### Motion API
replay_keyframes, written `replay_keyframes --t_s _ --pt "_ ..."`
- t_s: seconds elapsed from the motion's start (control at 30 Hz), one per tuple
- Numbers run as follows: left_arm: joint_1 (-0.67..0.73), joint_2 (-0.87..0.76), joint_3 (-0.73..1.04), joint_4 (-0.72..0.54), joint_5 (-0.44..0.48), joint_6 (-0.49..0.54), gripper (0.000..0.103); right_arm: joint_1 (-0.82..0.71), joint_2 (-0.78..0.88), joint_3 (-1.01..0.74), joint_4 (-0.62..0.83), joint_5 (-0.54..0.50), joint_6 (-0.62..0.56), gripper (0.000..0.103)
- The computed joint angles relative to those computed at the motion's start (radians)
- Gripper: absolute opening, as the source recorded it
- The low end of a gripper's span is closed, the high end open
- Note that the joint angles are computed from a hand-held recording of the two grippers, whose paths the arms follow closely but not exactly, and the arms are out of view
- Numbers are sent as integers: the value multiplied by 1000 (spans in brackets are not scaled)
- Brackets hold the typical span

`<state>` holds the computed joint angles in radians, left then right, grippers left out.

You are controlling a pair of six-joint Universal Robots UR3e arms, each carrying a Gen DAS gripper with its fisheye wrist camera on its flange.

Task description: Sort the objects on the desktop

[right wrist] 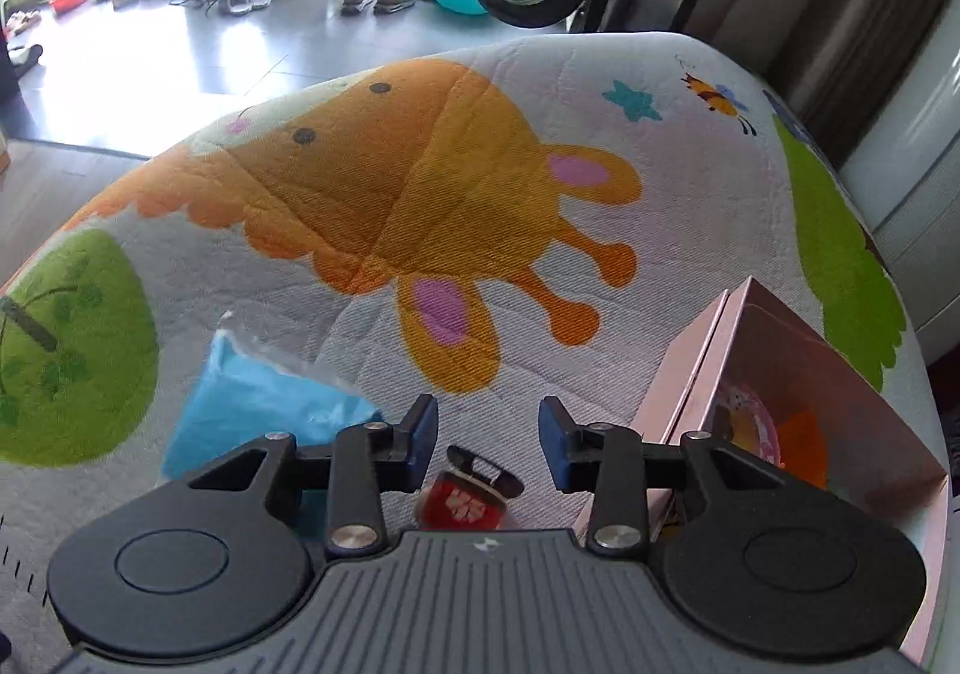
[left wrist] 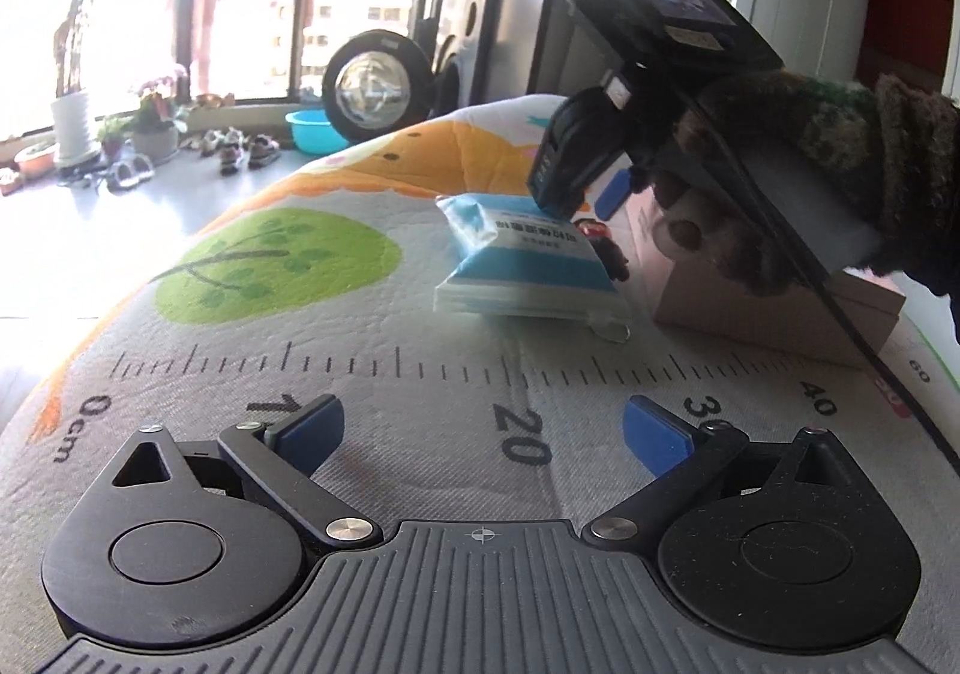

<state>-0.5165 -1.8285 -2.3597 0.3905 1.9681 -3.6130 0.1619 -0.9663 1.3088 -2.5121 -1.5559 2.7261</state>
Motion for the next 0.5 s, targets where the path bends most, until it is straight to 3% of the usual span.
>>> replay_keyframes --t_s 0.2,0.3,0.5 --pt "-7 17 -12 -10 80 -60 102 -39 -218 266 4 104 -108 29" --pt "-20 29 -15 -11 66 -24 102 -98 -401 466 15 206 -211 28" --pt "-75 14 29 -42 101 31 102 -325 -774 779 191 372 -436 30"
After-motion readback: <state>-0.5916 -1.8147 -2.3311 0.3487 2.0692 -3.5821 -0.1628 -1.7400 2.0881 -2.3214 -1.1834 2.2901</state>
